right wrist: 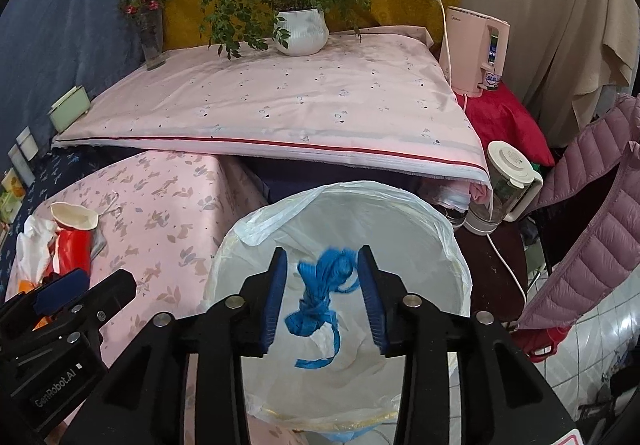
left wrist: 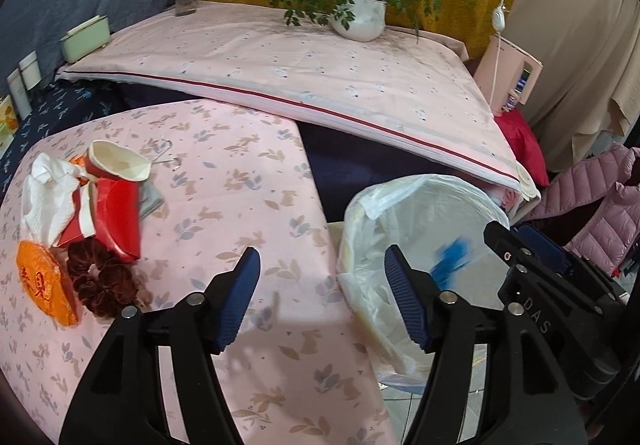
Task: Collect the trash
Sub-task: 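Carry the gloves and blue string to the bin and release both, then grasp the orange bag with the left tool while the right tool grasps the scrunchie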
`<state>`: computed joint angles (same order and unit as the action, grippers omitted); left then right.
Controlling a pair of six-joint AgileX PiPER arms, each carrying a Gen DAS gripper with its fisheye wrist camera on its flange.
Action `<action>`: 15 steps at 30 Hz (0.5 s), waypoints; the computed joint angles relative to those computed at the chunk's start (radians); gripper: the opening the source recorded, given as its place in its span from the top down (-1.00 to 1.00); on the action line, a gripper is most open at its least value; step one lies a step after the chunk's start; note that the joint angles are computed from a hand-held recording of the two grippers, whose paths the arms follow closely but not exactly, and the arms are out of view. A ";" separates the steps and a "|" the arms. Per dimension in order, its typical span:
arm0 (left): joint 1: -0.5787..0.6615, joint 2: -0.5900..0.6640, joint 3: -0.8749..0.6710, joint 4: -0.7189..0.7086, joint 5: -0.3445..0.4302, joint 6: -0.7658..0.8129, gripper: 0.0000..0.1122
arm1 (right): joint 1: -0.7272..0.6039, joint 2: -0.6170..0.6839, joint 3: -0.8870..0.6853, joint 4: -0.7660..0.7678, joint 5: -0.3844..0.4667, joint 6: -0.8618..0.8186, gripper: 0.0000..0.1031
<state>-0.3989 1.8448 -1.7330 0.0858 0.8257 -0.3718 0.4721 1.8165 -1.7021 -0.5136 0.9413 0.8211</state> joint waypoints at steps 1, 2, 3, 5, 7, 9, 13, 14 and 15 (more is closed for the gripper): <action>0.006 -0.006 0.007 0.001 -0.003 -0.001 -0.10 | 0.008 0.003 -0.008 -0.007 0.005 0.001 0.15; 0.009 -0.008 0.009 0.003 -0.003 -0.004 -0.10 | 0.013 0.005 -0.015 -0.010 0.009 -0.002 0.14; 0.012 -0.010 0.011 0.002 -0.002 -0.005 -0.10 | 0.019 0.009 -0.026 -0.012 0.016 -0.005 0.14; 0.020 -0.017 0.020 -0.001 -0.003 -0.006 -0.10 | 0.028 0.013 -0.041 -0.014 0.025 -0.008 0.09; 0.025 -0.026 0.034 -0.002 -0.008 -0.006 -0.10 | 0.038 0.015 -0.050 -0.022 0.031 -0.007 0.03; 0.028 -0.035 0.049 0.003 -0.012 -0.010 -0.10 | 0.045 0.015 -0.057 -0.025 0.037 -0.007 0.02; 0.036 -0.052 0.074 0.010 -0.017 -0.024 -0.18 | 0.062 0.006 -0.057 -0.031 0.040 0.006 -0.06; 0.040 -0.059 0.082 0.010 -0.020 -0.025 -0.18 | 0.068 0.004 -0.057 -0.035 0.043 0.009 -0.08; 0.042 -0.063 0.088 0.008 -0.021 -0.024 -0.18 | 0.075 0.005 -0.060 -0.039 0.047 0.010 -0.09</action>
<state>-0.3568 1.7819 -1.6455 0.0938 0.8045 -0.3958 0.5469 1.8210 -1.7620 -0.5522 0.9887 0.8316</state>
